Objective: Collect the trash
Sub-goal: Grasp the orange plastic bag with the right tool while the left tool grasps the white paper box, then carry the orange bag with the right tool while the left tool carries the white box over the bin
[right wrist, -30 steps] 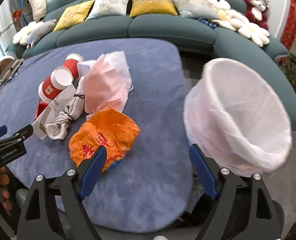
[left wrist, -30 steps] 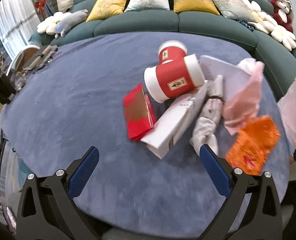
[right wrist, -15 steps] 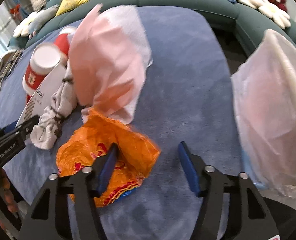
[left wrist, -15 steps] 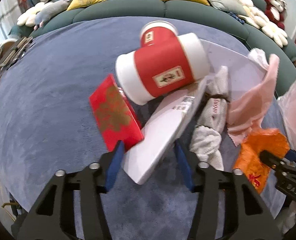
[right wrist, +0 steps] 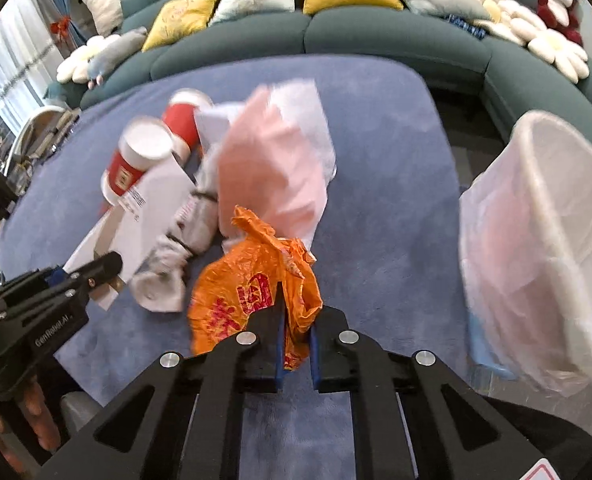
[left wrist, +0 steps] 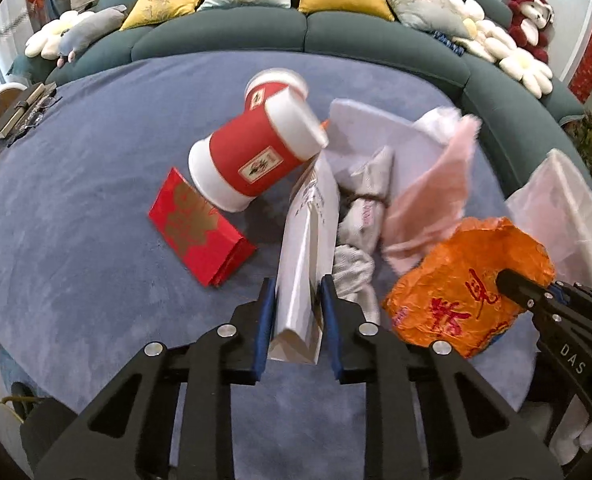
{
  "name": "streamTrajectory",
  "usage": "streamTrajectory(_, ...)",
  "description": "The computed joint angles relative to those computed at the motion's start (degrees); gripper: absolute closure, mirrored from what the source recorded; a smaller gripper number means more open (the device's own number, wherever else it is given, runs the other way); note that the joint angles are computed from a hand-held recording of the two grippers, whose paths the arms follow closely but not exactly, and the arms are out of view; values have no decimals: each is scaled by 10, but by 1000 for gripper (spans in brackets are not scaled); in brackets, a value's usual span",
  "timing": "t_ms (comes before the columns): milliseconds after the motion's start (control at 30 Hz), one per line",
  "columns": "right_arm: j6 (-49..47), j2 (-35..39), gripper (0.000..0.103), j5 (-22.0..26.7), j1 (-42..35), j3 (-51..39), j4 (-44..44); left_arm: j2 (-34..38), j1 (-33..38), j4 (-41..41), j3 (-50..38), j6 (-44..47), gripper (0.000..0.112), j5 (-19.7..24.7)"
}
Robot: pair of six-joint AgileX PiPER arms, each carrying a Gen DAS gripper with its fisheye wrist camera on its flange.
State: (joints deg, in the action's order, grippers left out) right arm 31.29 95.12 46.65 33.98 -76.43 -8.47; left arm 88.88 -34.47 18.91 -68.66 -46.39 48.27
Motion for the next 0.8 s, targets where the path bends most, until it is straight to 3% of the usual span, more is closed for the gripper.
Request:
streamTrajectory(267, 34, -99, 94, 23, -16, 17, -44, -31, -79, 52, -54, -68, 92, 65)
streamTrajectory(467, 47, -178, 94, 35, -46, 40, -70, -15, -127, 79, -140, -74, 92, 110)
streamTrajectory(600, 29, -213, 94, 40, -93, 42, -68, 20, -153, 79, -216, -57, 92, 128)
streamTrajectory(800, -25, -251, 94, 28, -194, 57, -46, 132, -189, 63, -390, -2, 92, 155)
